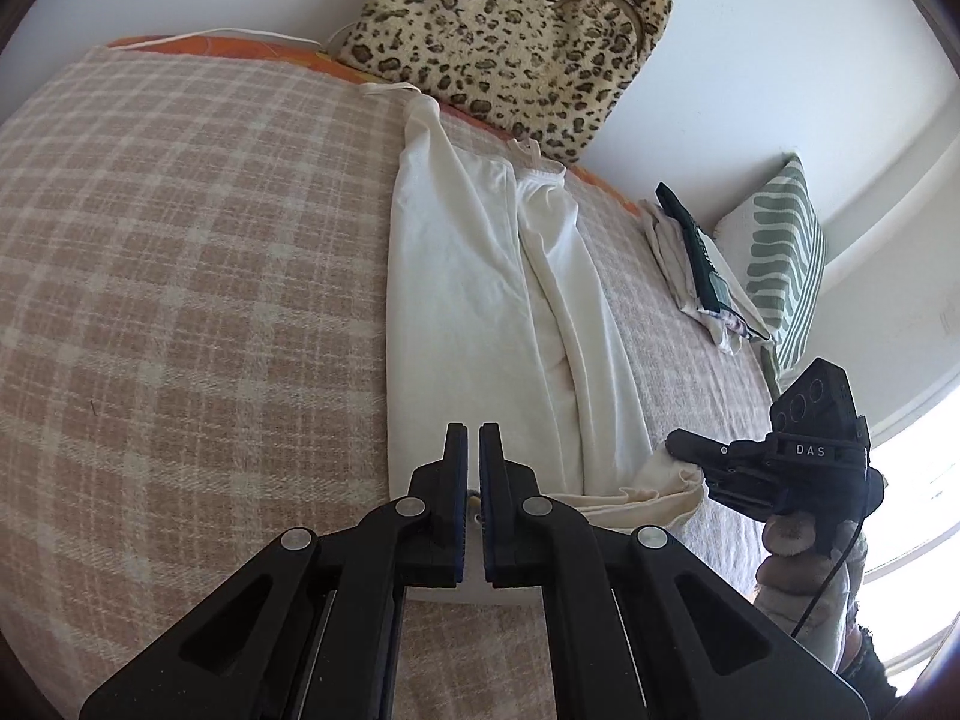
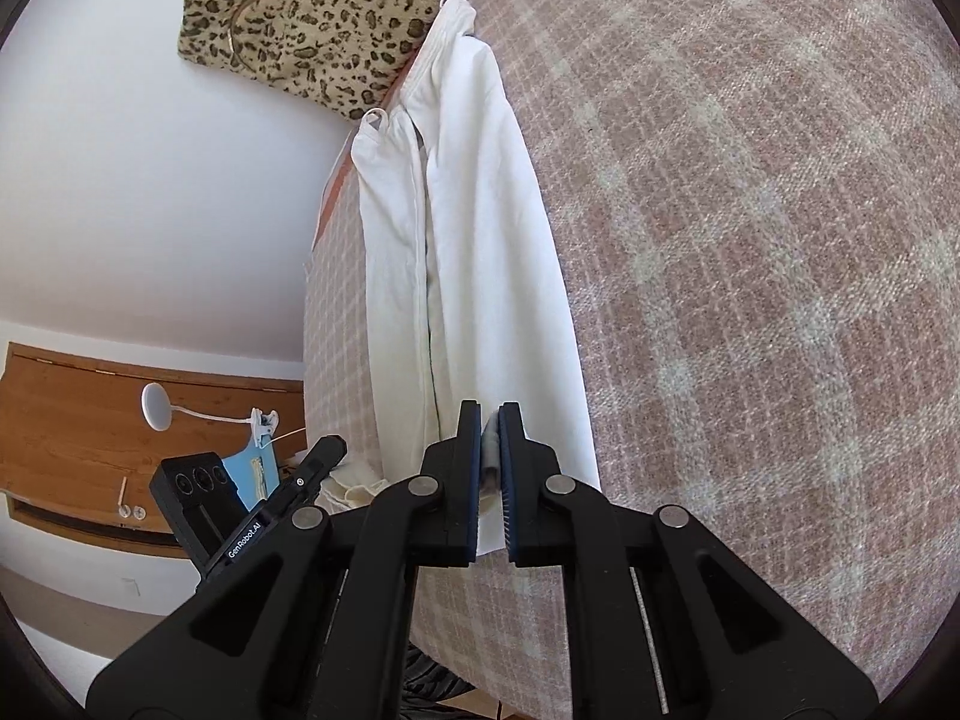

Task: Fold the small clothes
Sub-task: 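Grasp the camisole hem end with the right tool while the left tool grasps beside it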

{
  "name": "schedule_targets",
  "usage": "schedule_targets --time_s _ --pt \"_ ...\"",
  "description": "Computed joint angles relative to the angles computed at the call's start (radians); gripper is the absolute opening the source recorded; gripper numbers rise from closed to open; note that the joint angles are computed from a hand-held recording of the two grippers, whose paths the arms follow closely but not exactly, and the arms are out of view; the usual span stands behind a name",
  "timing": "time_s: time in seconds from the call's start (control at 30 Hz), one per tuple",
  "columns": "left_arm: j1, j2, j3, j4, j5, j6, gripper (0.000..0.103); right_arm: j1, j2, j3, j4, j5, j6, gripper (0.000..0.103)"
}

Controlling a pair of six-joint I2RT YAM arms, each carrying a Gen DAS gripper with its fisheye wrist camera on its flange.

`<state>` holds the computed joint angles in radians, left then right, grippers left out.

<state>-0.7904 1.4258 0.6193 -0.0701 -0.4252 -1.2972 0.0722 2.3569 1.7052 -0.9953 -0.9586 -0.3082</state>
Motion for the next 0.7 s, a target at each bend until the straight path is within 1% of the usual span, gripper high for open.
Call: schedule_targets --time_s 0.13,0.27,0.33,0.37,0.4,0.43,0.47,0.5,0.53,0.57,0.63,0.7 --pt "0.054 0.019 -0.013 0.03 0.033 0.025 0.002 0.025 0.015 0.036 0.042 0.013 0.073 0.007" --pt "0.094 0.001 -0.021 0.006 0.028 0.021 0.002 0.038 0.077 0.125 0.0 0.035 0.11 0.007" --pt "0.108 -0.036 -0.057 0.047 0.046 0.022 0.008 0.04 0.118 0.183 -0.048 0.041 0.105 0.007" --pt "0.101 -0.056 -0.077 0.07 0.039 0.029 0.014 0.036 0.127 0.196 -0.063 0.038 0.095 0.008" --pt "0.089 -0.066 -0.082 0.072 0.025 0.046 0.014 0.032 0.128 0.202 -0.074 0.034 0.082 0.008" --pt "0.08 -0.072 -0.087 0.082 0.023 0.075 0.014 0.026 0.13 0.212 -0.097 0.028 0.057 0.011" --pt "0.072 -0.07 -0.086 0.093 0.037 0.11 0.014 0.02 0.132 0.222 -0.123 0.016 0.028 0.02" --pt "0.067 -0.063 -0.079 0.093 0.052 0.141 0.015 0.014 0.131 0.228 -0.144 0.003 0.0 0.027" --pt "0.056 -0.056 -0.079 0.104 0.055 0.167 0.015 0.008 0.121 0.222 -0.151 -0.005 -0.019 0.038" --pt "0.044 -0.046 -0.073 0.105 0.049 0.189 0.015 0.001 0.107 0.211 -0.148 -0.013 -0.036 0.04" --pt "0.03 -0.014 -0.041 0.081 0.056 0.247 0.015 -0.016 0.087 0.196 -0.157 -0.031 -0.096 0.04" --pt "0.02 0.012 -0.013 0.06 0.072 0.292 0.015 -0.023 0.05 0.165 -0.133 -0.003 -0.152 0.04"
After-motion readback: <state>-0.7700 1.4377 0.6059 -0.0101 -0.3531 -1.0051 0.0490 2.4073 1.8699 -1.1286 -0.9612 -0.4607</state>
